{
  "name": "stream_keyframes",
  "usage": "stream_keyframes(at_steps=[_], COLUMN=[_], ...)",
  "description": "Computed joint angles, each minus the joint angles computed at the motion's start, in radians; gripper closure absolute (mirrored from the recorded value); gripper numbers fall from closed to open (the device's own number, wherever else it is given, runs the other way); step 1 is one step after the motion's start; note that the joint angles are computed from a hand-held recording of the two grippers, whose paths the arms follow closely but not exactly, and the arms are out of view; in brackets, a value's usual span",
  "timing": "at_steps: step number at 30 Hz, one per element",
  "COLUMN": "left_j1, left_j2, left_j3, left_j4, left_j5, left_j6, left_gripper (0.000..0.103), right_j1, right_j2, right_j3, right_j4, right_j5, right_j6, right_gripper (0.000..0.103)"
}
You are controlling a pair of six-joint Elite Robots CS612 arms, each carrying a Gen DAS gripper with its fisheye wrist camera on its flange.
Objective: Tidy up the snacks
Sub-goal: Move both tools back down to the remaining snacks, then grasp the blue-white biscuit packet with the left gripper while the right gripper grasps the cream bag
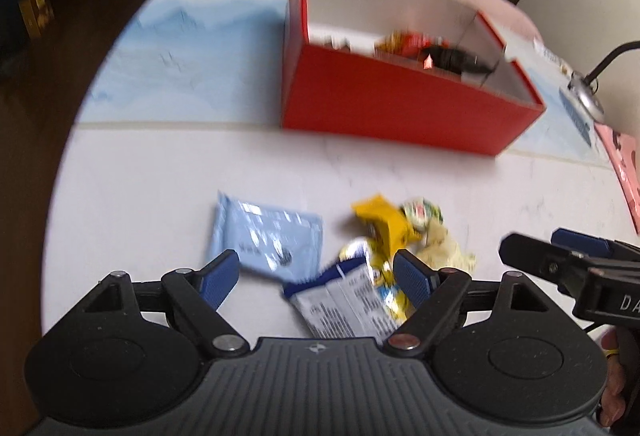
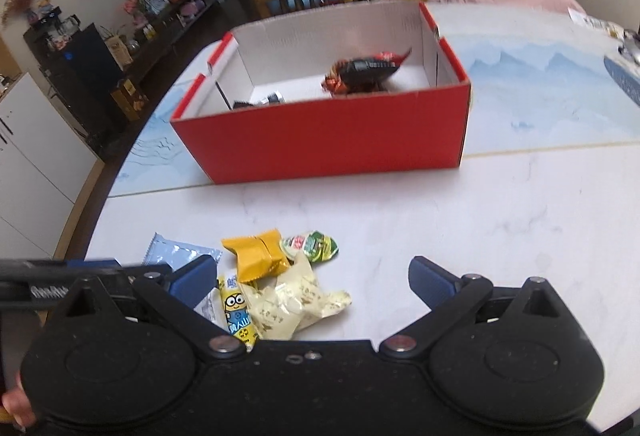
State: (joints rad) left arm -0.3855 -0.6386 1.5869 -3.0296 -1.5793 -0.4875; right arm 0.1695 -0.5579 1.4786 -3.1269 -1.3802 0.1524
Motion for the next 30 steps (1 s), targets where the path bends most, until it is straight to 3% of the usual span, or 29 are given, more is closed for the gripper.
stream_keyframes(at_steps=[8,15,22,30], left_j1=[0.002,0.012,0.017,0.016], left_j2=[0.026,0.04,0.048,0.048], left_j3=[-0.046,-0.065,-0.072,-0.068], left_j4=[0.135,0.167,0.163,0.155], left_j5=[-0.081,-0.134,-0.171,-0.19], left_j6=[-0.04,-0.125,-0.167,-0.159], left_gripper=[0.019,0.019,0.02,0.04], right_j1=[0.005,-0.003,-0.003,-0.011], right_j2=[0.02,0.035,0.048,0.056], right_j3=[-0.052,-0.082,-0.104,-0.106], right_j4=[0.149,0.21,0.244,0.239], right_j5=[-0.012,0.045,0.083,0.13], right_j6=[0.08,0.177,0.204,0.233], right_gripper=[0.007,0.009,0.018,0.024])
